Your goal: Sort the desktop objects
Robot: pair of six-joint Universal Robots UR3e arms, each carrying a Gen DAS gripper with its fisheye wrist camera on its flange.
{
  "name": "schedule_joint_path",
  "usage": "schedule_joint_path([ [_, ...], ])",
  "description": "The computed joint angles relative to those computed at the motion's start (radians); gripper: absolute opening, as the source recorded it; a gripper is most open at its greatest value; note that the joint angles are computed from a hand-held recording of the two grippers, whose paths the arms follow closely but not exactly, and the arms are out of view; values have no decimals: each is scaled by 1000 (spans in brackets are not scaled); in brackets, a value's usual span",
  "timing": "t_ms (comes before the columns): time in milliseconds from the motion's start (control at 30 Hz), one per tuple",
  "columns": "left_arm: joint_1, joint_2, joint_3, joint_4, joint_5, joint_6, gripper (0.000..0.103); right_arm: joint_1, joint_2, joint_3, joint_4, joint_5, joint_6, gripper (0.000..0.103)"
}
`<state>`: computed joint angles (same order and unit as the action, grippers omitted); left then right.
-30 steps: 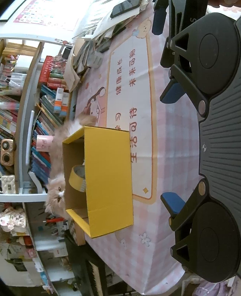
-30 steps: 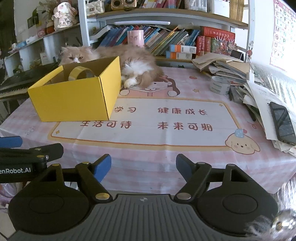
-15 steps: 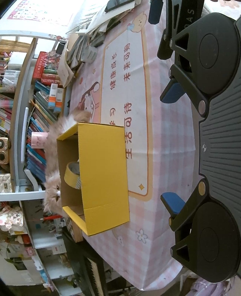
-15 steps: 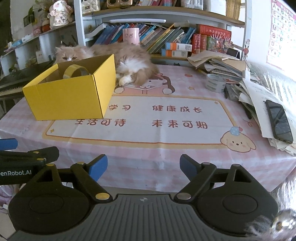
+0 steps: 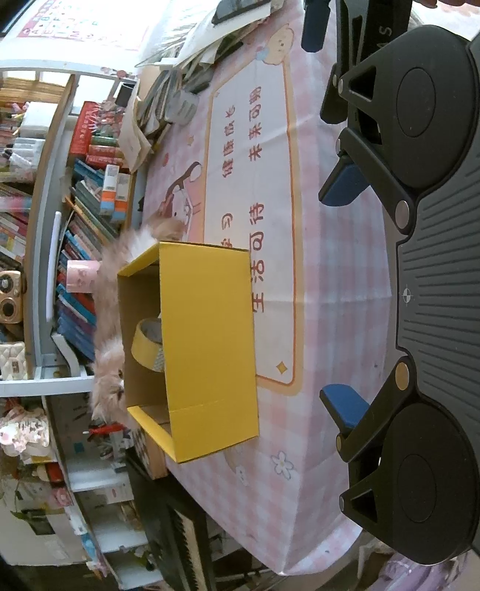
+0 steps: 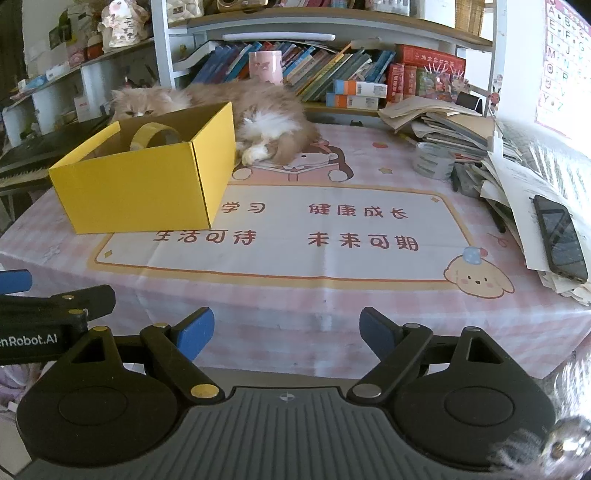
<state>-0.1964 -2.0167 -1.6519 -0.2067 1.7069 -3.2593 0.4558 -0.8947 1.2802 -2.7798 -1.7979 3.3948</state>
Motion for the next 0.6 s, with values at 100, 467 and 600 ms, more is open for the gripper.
schedule_joint_path([
  [100, 4, 5, -11, 11, -5, -2, 103, 3, -1, 2, -3, -5, -2, 85],
  [467, 13, 15, -24, 6, -14, -25, 103, 4, -17, 14, 6, -10, 0, 85],
  [600, 19, 17, -26, 1, -31, -28, 103, 3, -15, 12, 14, -8, 4, 85],
])
